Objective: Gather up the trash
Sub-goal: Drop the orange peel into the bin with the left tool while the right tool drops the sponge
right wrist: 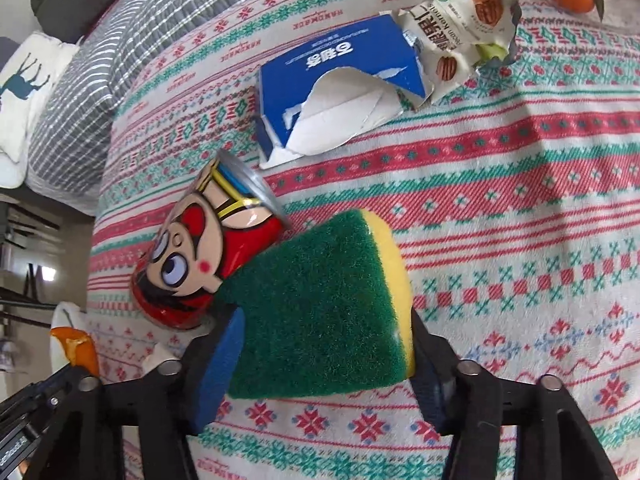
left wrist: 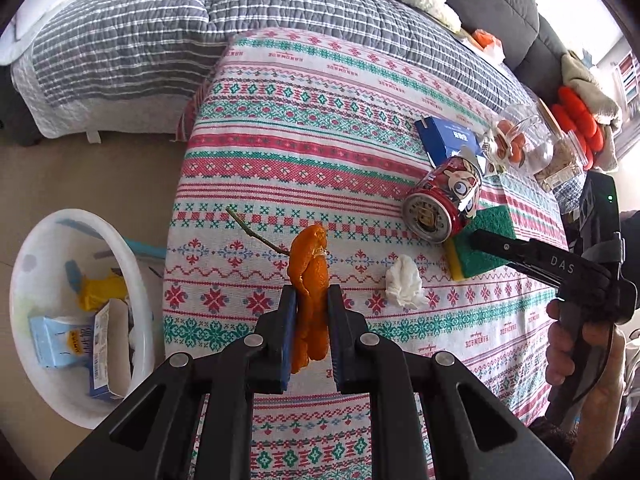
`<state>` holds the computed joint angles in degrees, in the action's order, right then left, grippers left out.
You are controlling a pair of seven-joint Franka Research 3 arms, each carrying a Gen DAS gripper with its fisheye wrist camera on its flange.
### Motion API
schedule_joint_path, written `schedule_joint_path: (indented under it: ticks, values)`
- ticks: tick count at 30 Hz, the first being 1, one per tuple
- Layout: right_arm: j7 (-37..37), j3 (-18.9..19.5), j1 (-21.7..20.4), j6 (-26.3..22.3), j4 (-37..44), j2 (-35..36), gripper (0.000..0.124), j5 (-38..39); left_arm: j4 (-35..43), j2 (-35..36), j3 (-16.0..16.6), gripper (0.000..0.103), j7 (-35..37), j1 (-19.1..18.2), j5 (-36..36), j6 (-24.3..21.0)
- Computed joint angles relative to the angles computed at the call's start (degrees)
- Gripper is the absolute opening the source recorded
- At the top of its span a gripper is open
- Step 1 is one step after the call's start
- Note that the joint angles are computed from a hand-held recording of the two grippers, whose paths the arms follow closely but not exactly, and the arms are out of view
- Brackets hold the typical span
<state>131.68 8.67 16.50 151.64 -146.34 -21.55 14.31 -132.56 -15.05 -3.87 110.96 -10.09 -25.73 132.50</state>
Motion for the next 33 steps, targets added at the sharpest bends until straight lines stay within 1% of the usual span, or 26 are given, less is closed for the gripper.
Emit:
schedule_joint_path:
  ticks: [5,8,10,16,21,26,33]
  values:
    - [1.28,1.42,-0.24,-0.79,0.15,-2.38,0.038,-2.38,-0.99,-1.92,0.56,0.016,0.79,-0.43,-1.80,-0.07]
    - [1.61,1.76,0.05,-0.71,-0.92,-5.18,0.032,-2.40,-1.93,-3.59,1.05,0.016,1.56,-0.86,-2.75,-0.25]
    - [2.77,2.69,-0.36,-1.10,-1.29,-6.58,0.032,-3.25,-2.68,-4.77,1.29,0.016,2.03,-1.14,-2.95,-0.04]
    - [5.29,3.89,0.31,0.06,-3.86,-11.39,0.031,-2.63,-4.70,-7.87,2.52,0.016,2.86,-1.90,-3.09,0.37]
    - [6.74,5.59,0.55,0.60,-3.87,-13.15,0.032,-3.33,-5.73,-9.53,3.82,0.016,3.05,-1.59,-2.99,0.34]
    - [7.72,7.09,0.83,0.85,-1.48,-10.92,0.032,-5.02,-6.45,-10.38,5.15,0.016,3.08,-0.32,-2.14,0.42]
    - [8.37,8.09,2.30,2.44,3.85,-4.02,0.032,-7.34,-7.17,-10.66,7.13,0.016,3.38,2.76,0.04,0.70]
